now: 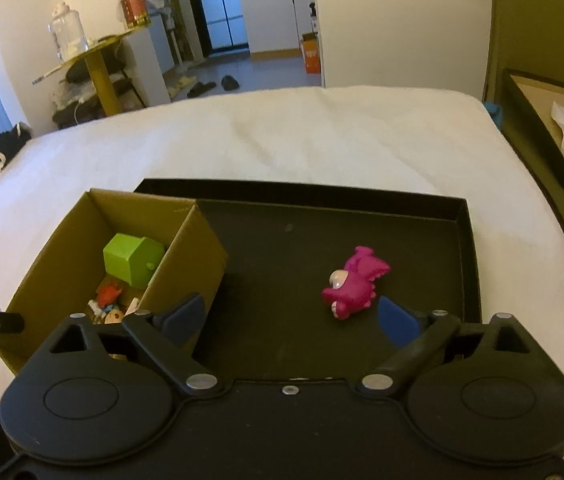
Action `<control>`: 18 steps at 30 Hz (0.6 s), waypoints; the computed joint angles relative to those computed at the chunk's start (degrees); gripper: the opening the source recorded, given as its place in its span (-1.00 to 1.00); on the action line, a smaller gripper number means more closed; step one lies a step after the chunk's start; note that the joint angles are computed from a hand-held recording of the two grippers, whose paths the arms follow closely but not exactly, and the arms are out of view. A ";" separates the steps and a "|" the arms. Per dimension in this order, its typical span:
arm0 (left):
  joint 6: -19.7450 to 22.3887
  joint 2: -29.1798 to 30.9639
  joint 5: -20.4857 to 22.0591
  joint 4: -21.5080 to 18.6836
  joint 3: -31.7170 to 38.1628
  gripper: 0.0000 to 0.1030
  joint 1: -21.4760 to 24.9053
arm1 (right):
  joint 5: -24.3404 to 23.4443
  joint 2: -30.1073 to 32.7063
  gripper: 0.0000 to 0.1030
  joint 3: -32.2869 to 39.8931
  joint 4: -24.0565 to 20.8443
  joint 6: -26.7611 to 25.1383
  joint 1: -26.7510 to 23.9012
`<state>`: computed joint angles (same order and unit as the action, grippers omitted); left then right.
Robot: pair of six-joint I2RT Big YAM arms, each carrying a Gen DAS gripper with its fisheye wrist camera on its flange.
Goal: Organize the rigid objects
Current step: 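Move the right tool back over the tray toward the pink dinosaur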
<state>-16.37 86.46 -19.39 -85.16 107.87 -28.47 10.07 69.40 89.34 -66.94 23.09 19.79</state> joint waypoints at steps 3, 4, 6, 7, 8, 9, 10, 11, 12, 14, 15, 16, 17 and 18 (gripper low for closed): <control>-0.39 0.05 -2.65 -0.17 0.25 0.33 -0.78 | -0.01 -0.49 0.86 -1.28 1.21 0.71 -0.90; -0.50 0.21 -3.29 -0.25 0.40 0.35 -0.94 | 0.17 -0.61 0.86 -1.69 1.67 1.21 -1.11; -0.99 0.56 -4.58 -0.75 0.85 0.41 -1.31 | 0.94 -0.82 0.86 -2.54 2.87 2.00 -1.52; -1.03 0.78 -4.96 -0.99 1.10 0.41 -1.42 | 1.25 -0.87 0.87 -2.94 3.57 2.20 -1.71; -1.03 0.98 -5.20 -1.06 1.23 0.43 -1.51 | 1.40 -0.83 0.87 -3.25 4.22 2.25 -1.93; -1.19 1.28 -5.82 -1.43 1.58 0.44 -1.67 | 1.57 -0.76 0.87 -3.57 4.87 2.25 -2.16; -1.46 1.60 -6.47 -1.77 1.88 0.46 -1.81 | 1.81 -0.64 0.87 -3.80 5.35 2.26 -2.42; -1.70 1.80 -7.00 -2.16 2.20 0.49 -1.97 | 2.10 -0.49 0.87 -3.94 5.58 2.31 -2.61; -1.81 2.03 -7.42 -2.26 2.38 0.54 -2.04 | 2.23 -0.35 0.87 -4.07 5.77 2.20 -2.80; -2.31 2.57 -8.22 -2.80 2.95 0.58 -2.20 | 2.01 -0.19 0.87 -4.40 6.17 1.93 -3.25; -2.70 2.74 -8.56 -3.11 3.17 0.60 -2.31 | 1.84 -0.05 0.87 -4.52 6.35 1.99 -3.52; -2.86 2.91 -8.64 -3.28 3.33 0.60 -2.32 | 1.73 0.15 0.87 -4.64 6.56 2.24 -3.82; -3.01 3.09 -8.82 -3.56 3.53 0.62 -2.37 | 1.63 0.38 0.87 -4.66 6.62 2.57 -4.08; -3.11 3.24 -9.09 -3.73 3.64 0.64 -2.41 | 1.42 0.67 0.87 -4.72 6.82 2.88 -4.41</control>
